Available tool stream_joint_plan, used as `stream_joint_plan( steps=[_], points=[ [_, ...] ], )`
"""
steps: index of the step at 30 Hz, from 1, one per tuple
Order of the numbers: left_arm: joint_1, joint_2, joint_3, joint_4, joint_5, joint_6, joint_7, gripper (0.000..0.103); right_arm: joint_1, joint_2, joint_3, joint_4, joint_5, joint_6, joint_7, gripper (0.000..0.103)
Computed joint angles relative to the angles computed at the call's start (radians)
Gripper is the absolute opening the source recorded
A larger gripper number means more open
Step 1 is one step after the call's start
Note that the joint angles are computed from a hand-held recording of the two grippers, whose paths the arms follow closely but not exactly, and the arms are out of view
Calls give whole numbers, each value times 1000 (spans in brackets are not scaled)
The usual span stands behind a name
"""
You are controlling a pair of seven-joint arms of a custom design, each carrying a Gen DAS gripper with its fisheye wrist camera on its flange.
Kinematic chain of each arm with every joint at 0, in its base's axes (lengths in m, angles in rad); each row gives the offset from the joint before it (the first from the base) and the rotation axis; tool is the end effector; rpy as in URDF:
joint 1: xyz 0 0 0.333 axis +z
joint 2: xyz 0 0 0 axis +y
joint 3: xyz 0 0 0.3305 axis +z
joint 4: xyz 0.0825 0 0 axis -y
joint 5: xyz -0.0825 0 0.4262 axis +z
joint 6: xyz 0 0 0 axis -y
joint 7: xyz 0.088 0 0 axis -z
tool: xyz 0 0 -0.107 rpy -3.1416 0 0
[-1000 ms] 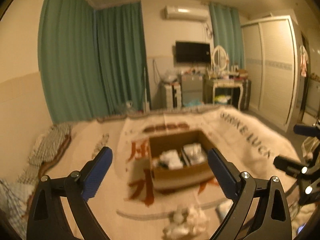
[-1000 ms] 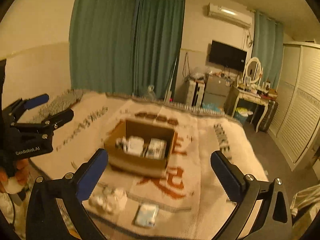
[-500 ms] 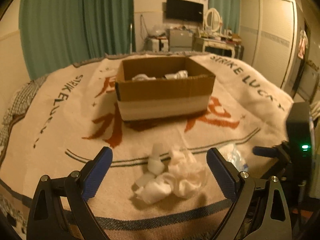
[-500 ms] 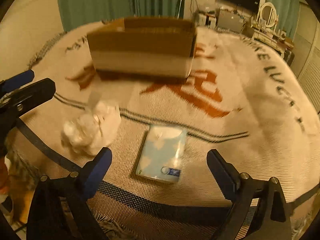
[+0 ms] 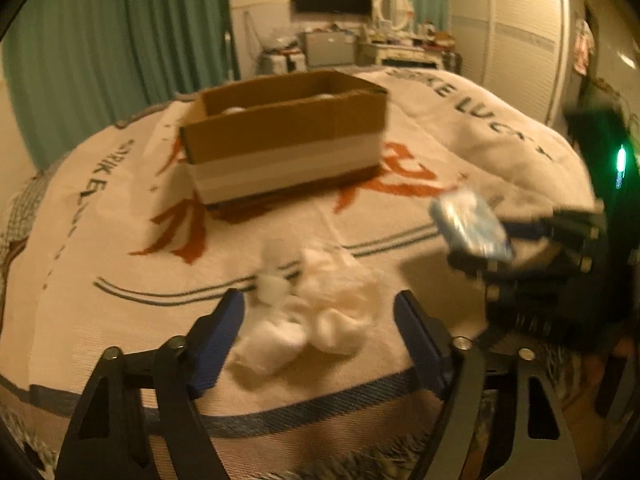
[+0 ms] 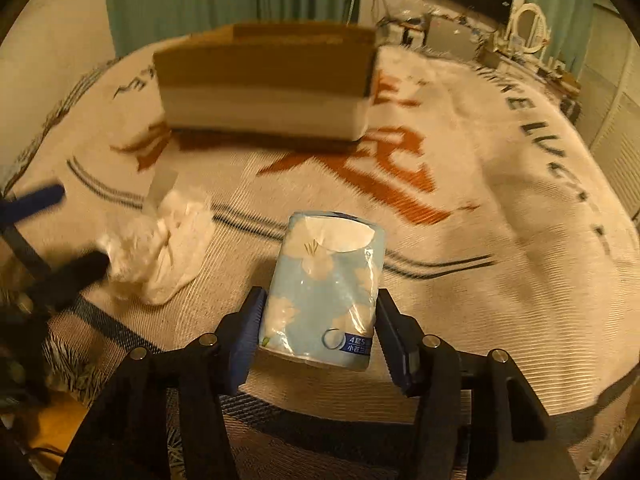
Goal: Organize soft objects
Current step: 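Grasp the crumpled tissue with the left tool while the right tool grasps the blue tissue pack, then lower the tissue and blue pack into the box and open both tools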
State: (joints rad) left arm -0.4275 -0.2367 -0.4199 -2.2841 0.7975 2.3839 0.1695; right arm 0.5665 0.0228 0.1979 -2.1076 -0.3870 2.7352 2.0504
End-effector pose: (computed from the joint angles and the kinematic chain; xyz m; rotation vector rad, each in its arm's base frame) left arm 0.3581 -0.4066 0.4713 -1.7789 1.7205 -0.6448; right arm 0.4427 0.4438 0.4651 -2.2570 1.2015 -0.4560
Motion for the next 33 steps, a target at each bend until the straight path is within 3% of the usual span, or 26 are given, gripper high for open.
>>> stream_joint_plan(
  steps=[3, 9, 10, 11, 13, 16, 19, 24, 33],
  points=[
    [-5, 51, 5, 30, 0, 32, 43, 75, -8, -14, -3, -9, 22, 19, -6, 54],
    [-16, 153, 23, 101, 19, -43, 45, 74, -17, -17, 1, -20, 18, 41, -9, 54],
    [-19, 167, 28, 110, 26, -56, 46, 71, -17, -16, 2, -20, 23, 43, -15, 54],
    [-24, 180, 31, 117, 29, -73, 56, 59, -17, -13, 2, -19, 26, 46, -19, 54],
    [-32, 199, 44, 127, 3, -88, 93, 50, -17, -12, 1, -21, 36, 52, -31, 54],
    [-36, 177, 55, 106, -2, -55, 97, 33, -17, -8, 2, -25, 129, 69, -96, 54],
    [-37, 148, 54, 88, 0, -40, 99, 25, -15, -8, 0, -24, 119, 71, -85, 54],
    [-19, 43, 47, 26, 5, 61, 61, 24, -19, -42, 4, -44, 92, 91, -57, 54],
    [36, -91, 34, 24, -43, 134, 127, 24, -54, -116, 37, -37, 47, 99, -25, 54]
  ],
)
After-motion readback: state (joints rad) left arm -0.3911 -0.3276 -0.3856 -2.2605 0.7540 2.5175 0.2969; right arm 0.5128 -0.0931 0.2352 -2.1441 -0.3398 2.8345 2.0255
